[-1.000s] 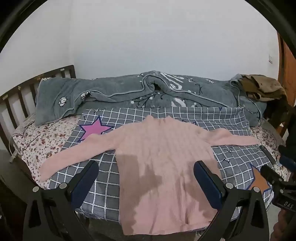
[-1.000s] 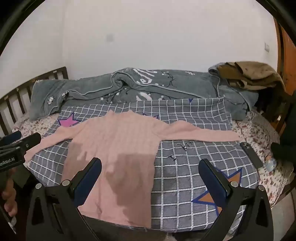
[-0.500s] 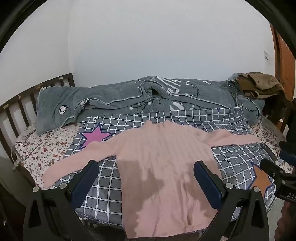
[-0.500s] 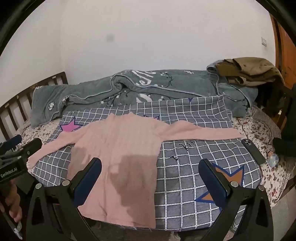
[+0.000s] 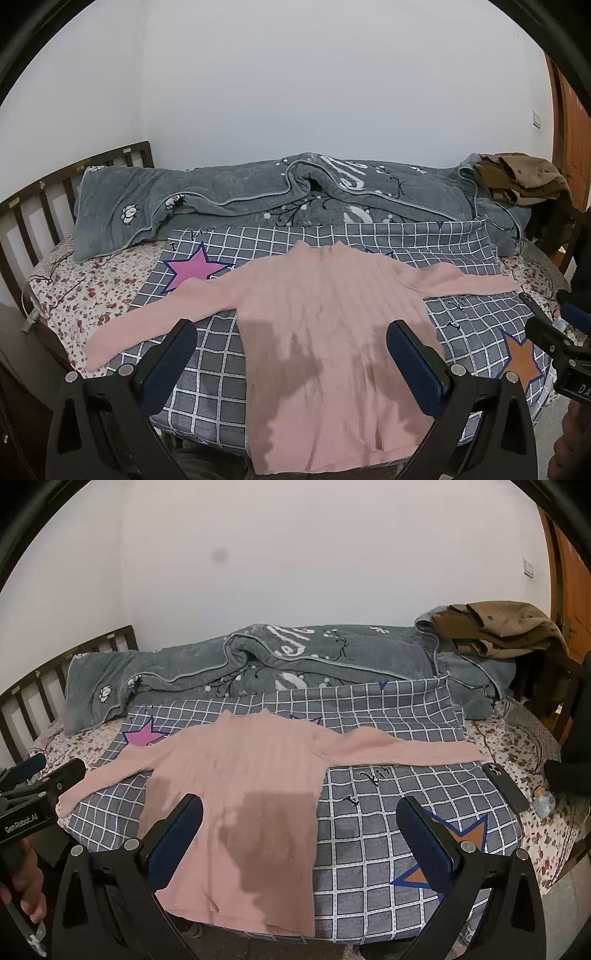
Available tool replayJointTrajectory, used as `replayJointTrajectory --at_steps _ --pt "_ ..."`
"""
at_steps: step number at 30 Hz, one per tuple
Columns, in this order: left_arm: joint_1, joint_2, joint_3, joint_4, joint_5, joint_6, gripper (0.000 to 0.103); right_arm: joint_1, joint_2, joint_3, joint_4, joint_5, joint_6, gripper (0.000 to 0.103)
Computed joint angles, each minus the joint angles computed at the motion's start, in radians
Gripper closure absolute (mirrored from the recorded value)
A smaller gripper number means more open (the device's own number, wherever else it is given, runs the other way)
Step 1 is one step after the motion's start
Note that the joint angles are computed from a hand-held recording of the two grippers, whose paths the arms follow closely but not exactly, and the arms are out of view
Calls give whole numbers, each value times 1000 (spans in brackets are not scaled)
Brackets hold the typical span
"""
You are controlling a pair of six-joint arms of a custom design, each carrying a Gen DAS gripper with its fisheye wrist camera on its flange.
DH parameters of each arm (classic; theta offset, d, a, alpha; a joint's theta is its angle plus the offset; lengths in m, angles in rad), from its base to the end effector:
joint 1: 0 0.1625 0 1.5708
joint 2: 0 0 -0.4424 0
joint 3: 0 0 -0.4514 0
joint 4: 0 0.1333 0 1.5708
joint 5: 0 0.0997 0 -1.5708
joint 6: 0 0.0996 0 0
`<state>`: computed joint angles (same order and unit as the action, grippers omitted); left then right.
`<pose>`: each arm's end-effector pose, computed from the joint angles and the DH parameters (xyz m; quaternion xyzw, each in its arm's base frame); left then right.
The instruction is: Fold small clothes
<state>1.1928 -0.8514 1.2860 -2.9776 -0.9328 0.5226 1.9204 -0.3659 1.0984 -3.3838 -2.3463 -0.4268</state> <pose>-0.1248 -0.8362 0.3425 0.2335 0.8196 -0.4224 0.3086 0.3538 -0.7847 0.0734 0.1205 -0.8085 0.4633 0.3424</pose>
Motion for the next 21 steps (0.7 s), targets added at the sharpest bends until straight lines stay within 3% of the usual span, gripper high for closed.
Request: replayJointTrajectory --at_steps 21 --pt "4 -3 -10 35 -18 -35 0 7 -14 19 -40 -5 -3 1"
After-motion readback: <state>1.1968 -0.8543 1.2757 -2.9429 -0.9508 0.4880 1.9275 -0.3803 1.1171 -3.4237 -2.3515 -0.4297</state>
